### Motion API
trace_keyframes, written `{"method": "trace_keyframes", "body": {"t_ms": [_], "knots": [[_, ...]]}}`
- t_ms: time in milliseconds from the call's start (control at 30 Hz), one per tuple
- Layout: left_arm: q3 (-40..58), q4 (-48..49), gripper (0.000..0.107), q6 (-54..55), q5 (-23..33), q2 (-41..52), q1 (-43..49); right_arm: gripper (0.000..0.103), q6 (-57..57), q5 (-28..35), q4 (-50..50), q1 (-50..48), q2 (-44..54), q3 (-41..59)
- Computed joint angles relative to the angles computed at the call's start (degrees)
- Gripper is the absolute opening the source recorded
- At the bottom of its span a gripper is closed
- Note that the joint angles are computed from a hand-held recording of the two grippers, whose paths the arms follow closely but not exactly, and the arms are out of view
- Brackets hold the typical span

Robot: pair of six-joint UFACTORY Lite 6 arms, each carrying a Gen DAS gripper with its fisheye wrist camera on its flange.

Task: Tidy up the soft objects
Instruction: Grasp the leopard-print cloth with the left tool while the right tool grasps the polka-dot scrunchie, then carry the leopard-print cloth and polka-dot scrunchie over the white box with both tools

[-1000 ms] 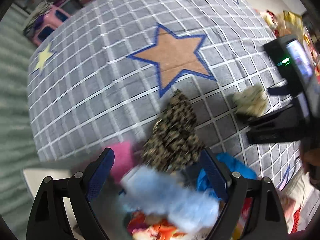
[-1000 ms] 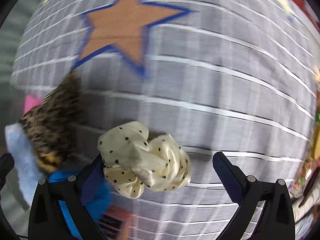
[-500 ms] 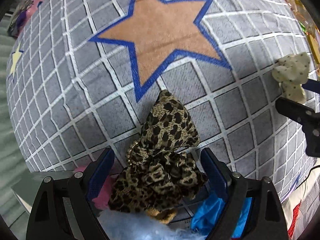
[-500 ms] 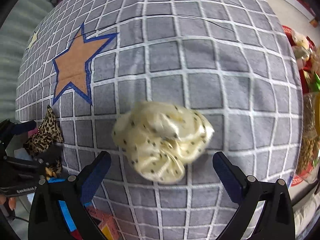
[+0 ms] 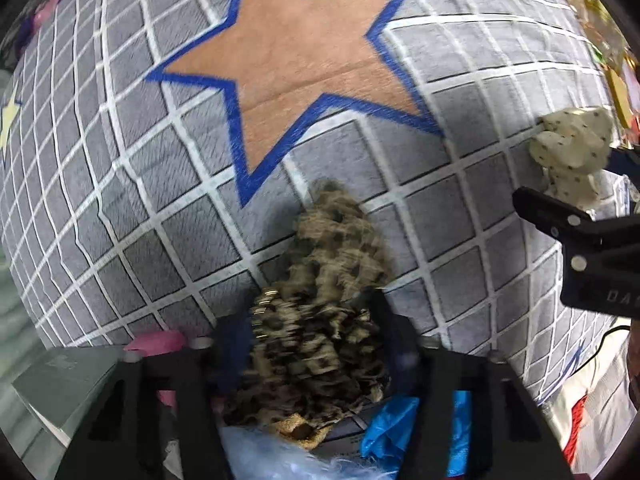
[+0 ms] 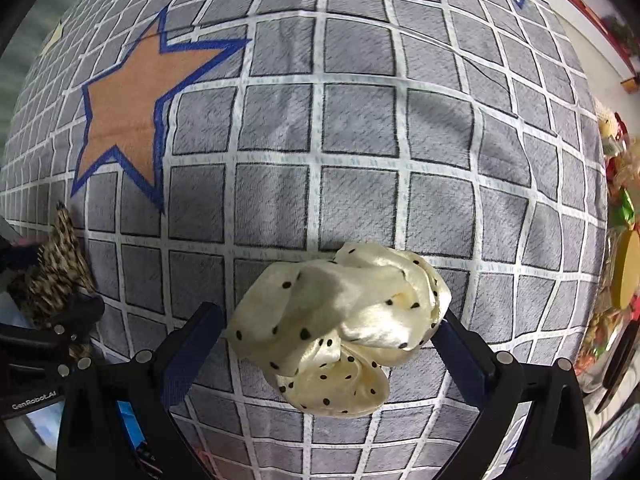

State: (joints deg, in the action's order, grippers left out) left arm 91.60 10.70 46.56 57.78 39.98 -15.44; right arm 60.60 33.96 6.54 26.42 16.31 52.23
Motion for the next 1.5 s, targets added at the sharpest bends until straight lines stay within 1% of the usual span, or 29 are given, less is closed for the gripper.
{"method": "trace_keyframes", "body": {"t_ms": [33,67,100,133,167,200,233,367,400,433,600,633,667,700,733,933,1000,1133,1267,1367,1500], "knots": [[-0.3,0.0,0.042,-0.1,-0.3,-0.6,-0.5,0.099,0.4,-0.9,0.6,0.0,-1.3,-1.0],[-1.2,-0.3,0.039,-0.1,-1.3,-1.4,-0.7,0.095,2.2,-1.7,-0.1,0.1,-2.9,-2.1],[-1.0,-1.2,0.038,0.4,-1.0,-1.8,-0.6,0.083,4.4,-1.2,-1.8,0.7,-5.0,-3.3],[-1.2,-2.5,0.037,0.9,-1.0,-2.5,-0.3,0.067,5.7,-0.6,-3.2,0.9,-5.6,-3.3],[-1.5,-4.1,0.036,1.4,-1.3,-3.4,-0.1,0.057,6.9,-0.9,-4.8,1.2,-6.9,-3.8],[-1.5,-5.0,0.036,1.8,-1.3,-4.2,0.1,0.039,6.9,-1.9,-5.0,1.2,-8.7,-5.1],[-2.0,-6.2,0.036,2.5,-1.7,-5.6,0.4,0.035,6.8,-3.1,-4.6,1.1,-10.6,-6.5],[-0.7,-11.3,0.036,5.0,-1.0,-8.9,1.6,0.035,13.4,-1.8,-10.0,2.3,-17.5,-9.1],[0.1,-12.5,0.036,5.3,-0.4,-9.5,2.0,0.035,13.8,-1.1,-10.4,2.4,-19.3,-9.4],[0.9,-13.4,0.036,5.3,0.2,-10.0,2.4,0.035,11.7,-0.4,-10.5,0.2,-20.9,-9.9],[5.8,-17.0,0.036,5.5,4.1,-11.5,4.2,0.035,14.3,2.9,-11.5,1.0,-26.6,-9.3],[5.6,-17.4,0.036,6.2,4.1,-12.3,4.7,0.035,17.8,5.4,-12.7,3.9,-29.9,-10.3],[5.6,-18.2,0.036,6.6,4.5,-13.2,4.7,0.035,19.1,6.8,-13.3,4.8,-31.1,-10.0],[6.3,-18.7,0.036,9.0,4.4,-12.9,7.1,0.035,20.4,8.0,-13.8,5.6,-31.7,-9.3],[5.0,-19.6,0.036,11.0,5.8,-14.9,8.4,0.035,24.1,8.7,-14.9,8.5,-31.4,-8.5],[0.7,-24.1,0.036,16.9,8.5,-22.0,11.5,0.035,32.0,13.9,-17.4,14.4,-33.5,-5.7],[-1.5,-25.9,0.036,19.1,9.5,-25.4,11.9,0.035,35.5,15.2,-18.9,16.9,-31.7,-3.5],[-4.3,-28.9,0.036,22.8,14.3,-31.4,12.7,0.035,42.8,20.1,-21.0,22.6,-33.2,-1.9],[-8.5,-30.6,0.036,27.2,18.7,-38.1,13.8,0.035,52.3,26.7,-22.5,31.1,-34.5,0.6],[-11.6,-31.5,0.036,31.2,23.1,-43.2,15.7,0.035,59.9,30.9,-23.4,37.9,-33.6,3.2],[-15.4,-32.8,0.036,37.4,28.6,-49.5,18.8,0.035,69.0,34.6,-23.8,45.7,-31.8,5.8]]}}
